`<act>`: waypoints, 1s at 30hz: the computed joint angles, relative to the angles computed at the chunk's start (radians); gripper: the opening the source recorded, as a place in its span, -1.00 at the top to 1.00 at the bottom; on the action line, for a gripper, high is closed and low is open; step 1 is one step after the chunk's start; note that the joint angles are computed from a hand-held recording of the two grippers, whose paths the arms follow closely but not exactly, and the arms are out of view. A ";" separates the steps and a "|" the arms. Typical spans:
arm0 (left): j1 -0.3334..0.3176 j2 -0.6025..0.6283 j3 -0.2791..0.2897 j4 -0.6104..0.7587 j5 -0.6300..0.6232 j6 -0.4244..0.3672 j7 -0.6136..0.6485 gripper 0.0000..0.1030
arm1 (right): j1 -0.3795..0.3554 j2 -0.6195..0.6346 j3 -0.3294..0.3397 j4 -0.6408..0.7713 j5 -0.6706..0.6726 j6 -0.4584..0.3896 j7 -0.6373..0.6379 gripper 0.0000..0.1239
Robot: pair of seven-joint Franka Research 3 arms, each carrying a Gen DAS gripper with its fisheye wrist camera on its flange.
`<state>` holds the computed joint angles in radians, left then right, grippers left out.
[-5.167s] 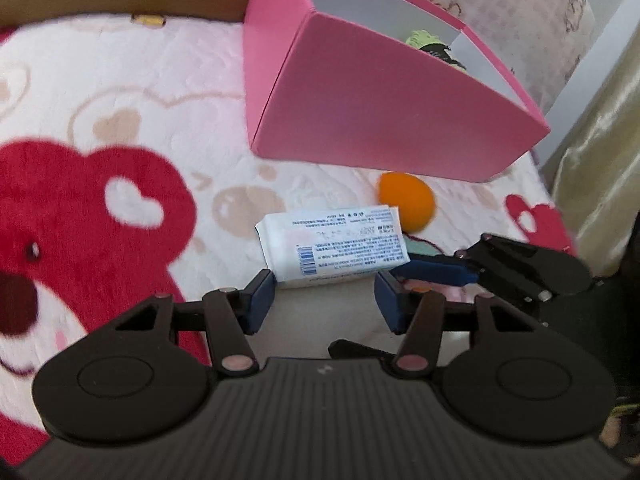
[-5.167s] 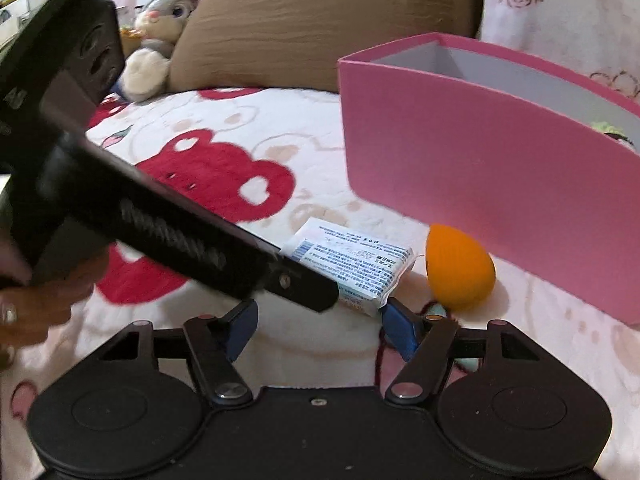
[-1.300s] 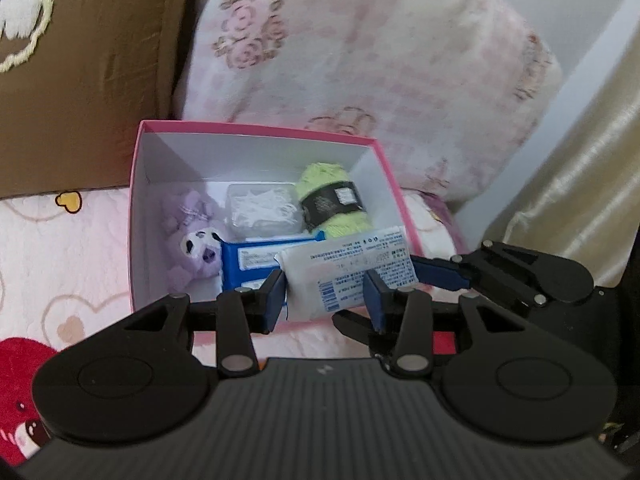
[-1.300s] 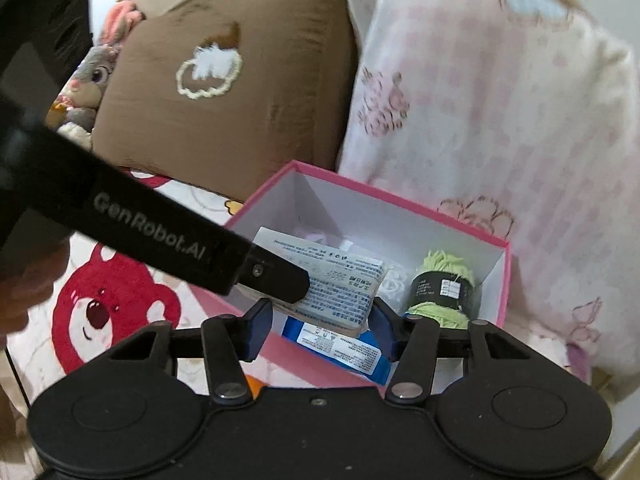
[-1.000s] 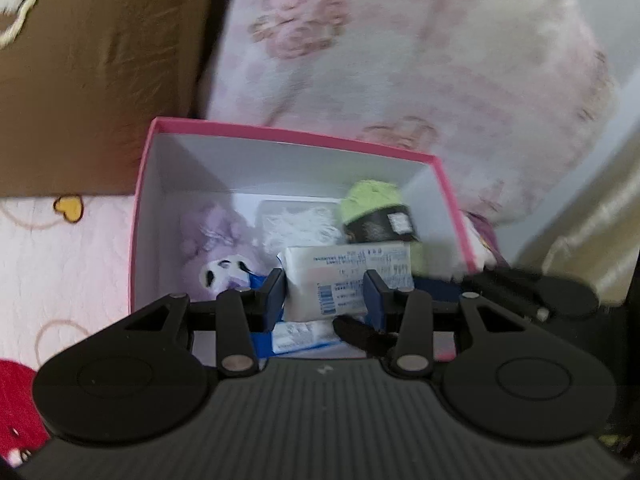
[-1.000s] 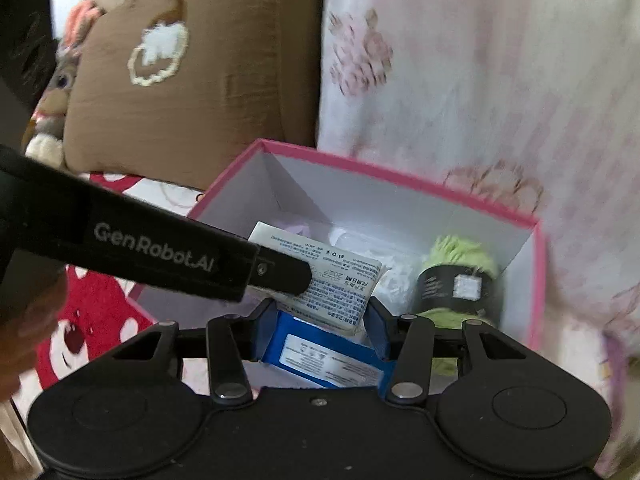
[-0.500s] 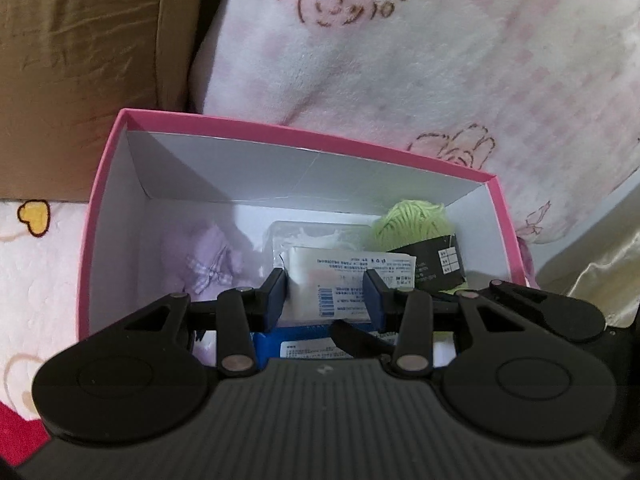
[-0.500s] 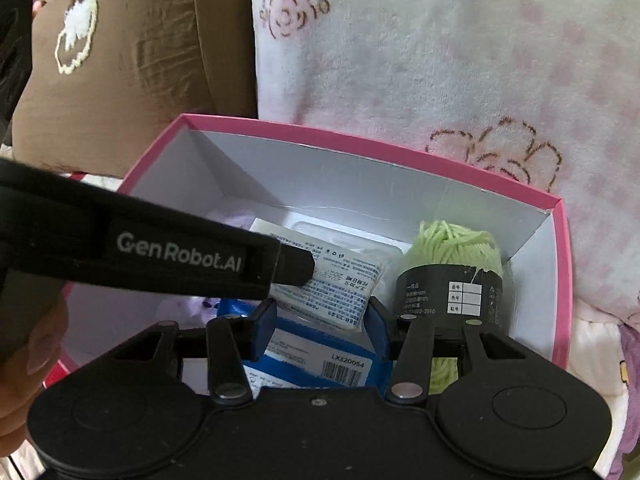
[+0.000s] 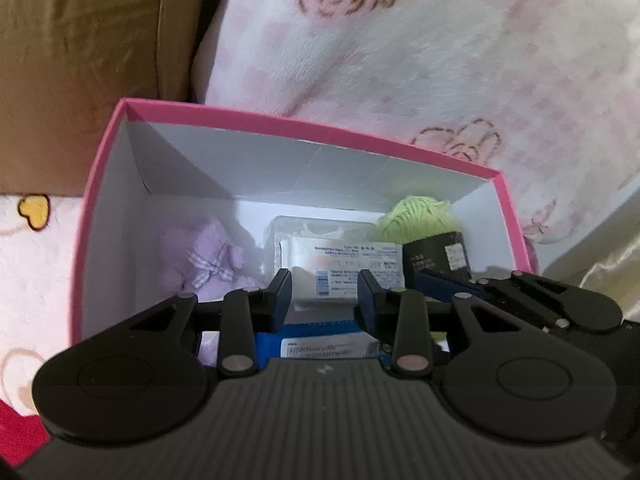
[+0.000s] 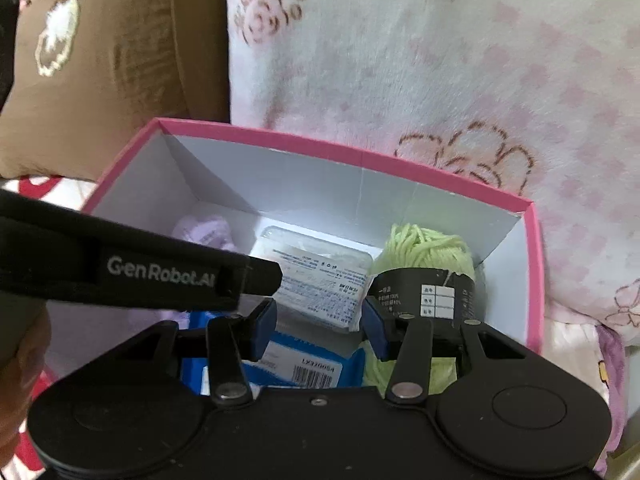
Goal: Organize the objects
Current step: 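Lower the tissue pack beside the yarn ball and open the left gripper, then withdraw the left gripper and move it toward the orange sponge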
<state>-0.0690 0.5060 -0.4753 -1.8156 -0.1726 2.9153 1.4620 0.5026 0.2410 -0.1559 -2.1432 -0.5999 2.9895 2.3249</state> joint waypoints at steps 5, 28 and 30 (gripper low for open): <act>0.034 -0.086 -0.028 -0.077 -0.006 -0.019 0.065 0.34 | -0.015 -0.120 0.016 -0.130 -0.023 0.074 0.041 0.16; -0.008 -0.586 0.014 -0.425 -0.555 -0.156 0.620 -0.18 | -0.235 -0.578 0.369 -0.444 -0.028 0.013 0.055 -0.25; -0.032 -0.612 0.039 -0.439 -0.543 -0.187 0.618 -0.20 | -0.232 -0.604 0.384 -0.465 0.010 0.011 0.028 -0.29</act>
<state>-0.1006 -0.1057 -0.4361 -2.2547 -0.7154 2.7278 2.0801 0.2703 -0.3632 0.2282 -2.6084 -0.5894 3.0000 2.3525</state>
